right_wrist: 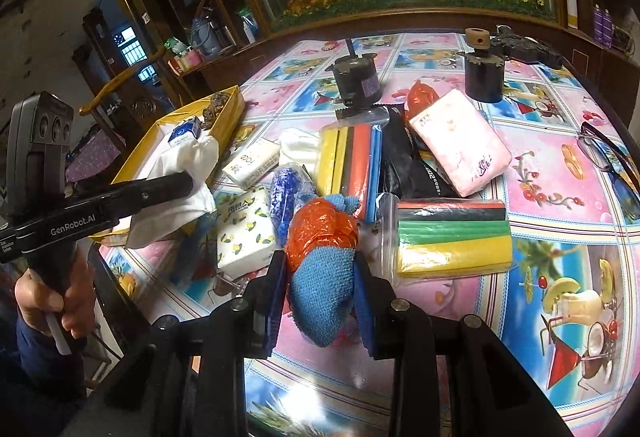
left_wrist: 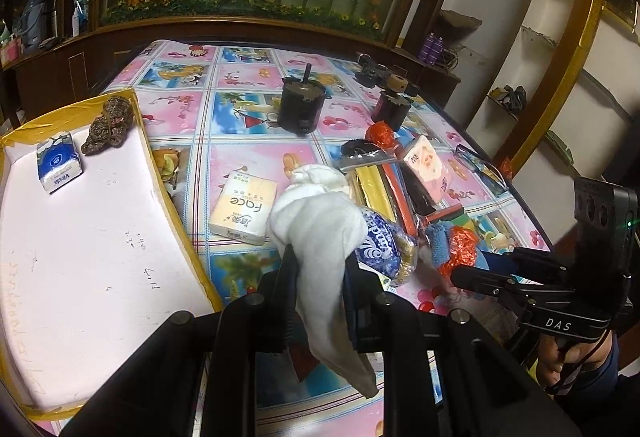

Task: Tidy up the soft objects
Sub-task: 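Carry the blue sock and white cloth with both tools over the tray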

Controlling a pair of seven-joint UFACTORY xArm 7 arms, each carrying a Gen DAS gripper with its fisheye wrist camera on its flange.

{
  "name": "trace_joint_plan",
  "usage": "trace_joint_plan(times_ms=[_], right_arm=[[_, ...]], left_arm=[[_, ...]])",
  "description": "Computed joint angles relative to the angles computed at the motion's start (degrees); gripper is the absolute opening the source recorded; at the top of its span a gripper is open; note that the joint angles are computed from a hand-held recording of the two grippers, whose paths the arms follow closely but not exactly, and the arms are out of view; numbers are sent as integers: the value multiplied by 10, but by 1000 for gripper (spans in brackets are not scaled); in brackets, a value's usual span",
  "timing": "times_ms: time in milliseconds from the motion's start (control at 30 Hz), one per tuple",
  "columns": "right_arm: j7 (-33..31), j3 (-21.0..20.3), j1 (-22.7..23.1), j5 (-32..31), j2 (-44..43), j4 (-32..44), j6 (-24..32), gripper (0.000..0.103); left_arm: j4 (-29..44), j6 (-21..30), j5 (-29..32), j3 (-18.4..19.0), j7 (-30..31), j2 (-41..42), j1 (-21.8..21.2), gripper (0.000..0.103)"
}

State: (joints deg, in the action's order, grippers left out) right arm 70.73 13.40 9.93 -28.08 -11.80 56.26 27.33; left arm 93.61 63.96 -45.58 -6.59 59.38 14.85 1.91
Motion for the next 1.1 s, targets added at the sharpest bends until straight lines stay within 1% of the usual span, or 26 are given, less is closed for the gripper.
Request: trace_joint_plan(times_ms=[300, 600, 1100], right_arm=[[-20, -4, 10, -1, 27, 36, 2, 34], [-52, -18, 31, 7, 62, 82, 5, 34], [-117, -46, 72, 28, 136, 176, 15, 34]], left_arm=[[17, 7, -4, 1, -7, 11, 10, 20], [32, 10, -11, 0, -12, 21, 22, 20], [83, 9, -27, 0, -33, 54, 57, 20]])
